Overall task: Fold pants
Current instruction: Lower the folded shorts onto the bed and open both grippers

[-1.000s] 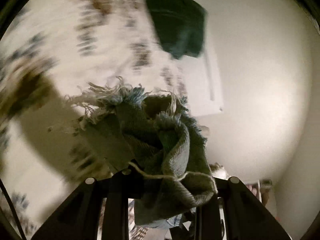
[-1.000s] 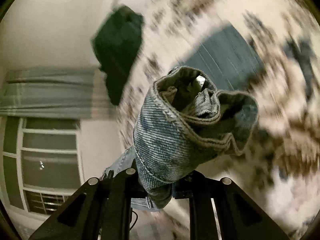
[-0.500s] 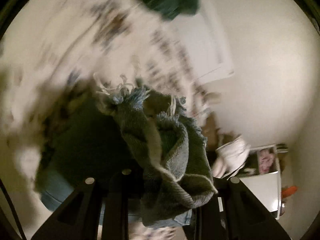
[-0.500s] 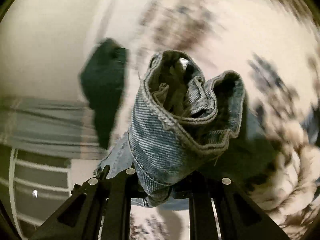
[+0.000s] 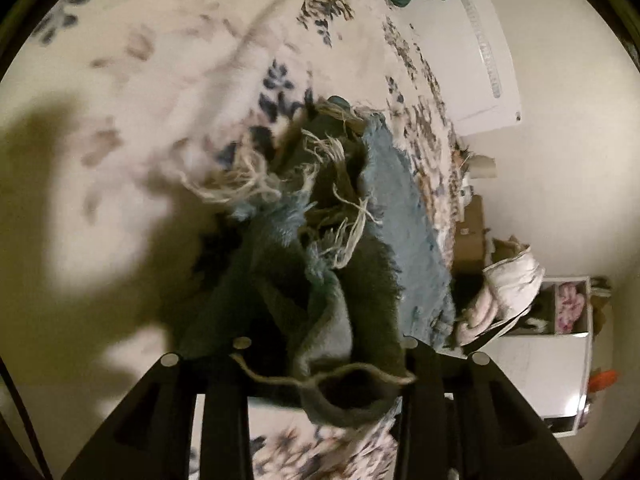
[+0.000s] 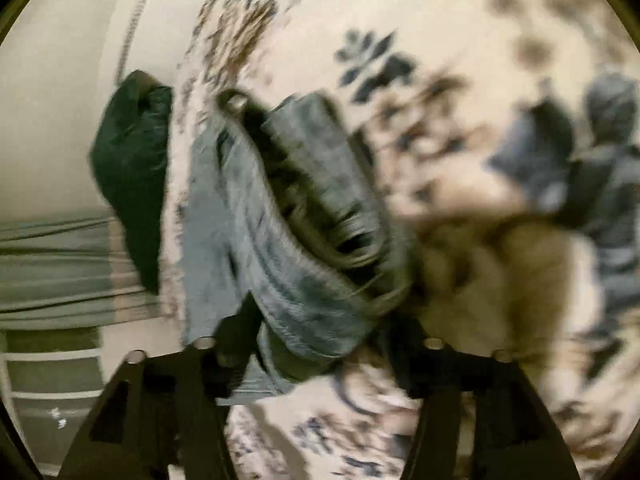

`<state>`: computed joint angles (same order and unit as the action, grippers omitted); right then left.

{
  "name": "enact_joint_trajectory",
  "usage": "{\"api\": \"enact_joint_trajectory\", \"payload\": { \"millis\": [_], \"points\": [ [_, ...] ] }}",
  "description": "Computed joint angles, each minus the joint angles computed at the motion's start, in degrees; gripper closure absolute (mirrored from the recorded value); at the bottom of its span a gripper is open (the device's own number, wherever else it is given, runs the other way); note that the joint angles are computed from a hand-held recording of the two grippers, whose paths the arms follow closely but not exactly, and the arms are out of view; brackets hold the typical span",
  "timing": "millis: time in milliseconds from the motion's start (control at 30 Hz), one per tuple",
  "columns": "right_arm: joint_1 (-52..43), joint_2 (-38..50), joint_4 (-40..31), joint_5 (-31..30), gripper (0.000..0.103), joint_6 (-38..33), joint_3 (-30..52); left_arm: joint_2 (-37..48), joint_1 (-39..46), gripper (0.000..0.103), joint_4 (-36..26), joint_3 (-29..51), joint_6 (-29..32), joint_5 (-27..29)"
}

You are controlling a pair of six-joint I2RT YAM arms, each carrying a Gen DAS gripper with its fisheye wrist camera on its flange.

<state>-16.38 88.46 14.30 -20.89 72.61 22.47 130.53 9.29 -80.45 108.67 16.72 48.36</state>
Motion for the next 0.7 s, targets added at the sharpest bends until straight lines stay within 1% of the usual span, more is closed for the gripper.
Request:
{"api": "enact_joint_trajectory", "payload": {
  "millis": [33,67,100,133,167,200,233,267,300,333,367,400,433,467,500,567,600,700],
  "points": [
    [0.0,-1.0,-3.1,0.7,0.032,-1.3,0.4,-0.8,0.2,0.069,0.3,-0.7,0.3,-1.2],
    [0.6,-2.7,-10.2,2.3,0.023,-4.3,2.7,-1.9,0.5,0.067,0.6,-1.4,0.4,-2.6],
    [1.8,-4.1,-17.2,4.8,0.02,-7.6,5.6,-3.8,0.9,0.063,1.6,-2.5,-0.3,-5.6],
    [3.6,-5.7,-23.9,7.8,0.019,-10.2,8.6,-4.8,1.5,0.052,2.0,-3.0,-0.5,-8.0],
    [5.3,-6.4,-27.8,9.9,0.017,-11.7,10.4,-5.9,2.2,0.047,2.4,-3.7,-0.4,-9.0],
    [8.0,-6.8,-34.4,13.6,0.015,-13.5,14.5,-7.6,2.6,0.045,3.7,-4.9,-0.6,-11.2],
    [10.7,-6.9,-40.0,17.5,0.014,-14.9,18.4,-9.8,2.7,0.038,4.8,-5.9,-0.2,-13.9],
    [12.9,-6.4,-44.3,21.0,0.014,-16.1,21.4,-13.2,2.4,0.033,6.4,-7.6,0.9,-18.0],
    [15.3,-6.2,-48.1,24.3,0.014,-16.9,23.8,-16.1,2.1,0.032,7.9,-9.2,1.9,-20.8],
    [18.4,-5.1,-53.5,28.4,0.014,-17.3,28.0,-19.8,1.5,0.031,9.8,-11.3,3.4,-23.2],
    [21.7,-4.1,-58.9,32.5,0.014,-16.8,32.0,-24.4,0.3,0.028,12.0,-13.9,5.6,-26.1],
    [23.7,-3.9,-62.4,34.6,0.014,-16.2,34.6,-27.2,-0.6,0.025,13.5,-15.5,6.8,-28.1],
    [26.3,-3.4,-66.6,37.1,0.014,-14.9,37.7,-30.8,-1.4,0.018,14.5,-17.2,8.9,-29.4],
    [28.7,-3.4,-70.5,39.3,0.014,-13.2,40.4,-32.9,-2.4,0.015,14.8,-17.9,9.8,-30.4],
    [30.7,-3.0,-73.8,41.0,0.014,-11.7,42.9,-35.3,-3.2,0.015,15.0,-18.8,11.1,-31.7],
    [33.9,-2.4,-80.9,44.0,0.013,-8.9,48.5,-40.0,-4.2,0.015,13.0,-19.0,13.9,-33.1],
    [35.6,-2.9,-84.0,45.0,0.013,-7.5,50.7,-41.2,-5.0,0.015,12.3,-18.5,13.9,-33.5],
    [42.4,-2.4,-97.4,47.9,0.013,-1.3,61.5,-44.3,-4.6,0.015,6.6,-14.0,15.4,-32.4]
  ]
}}
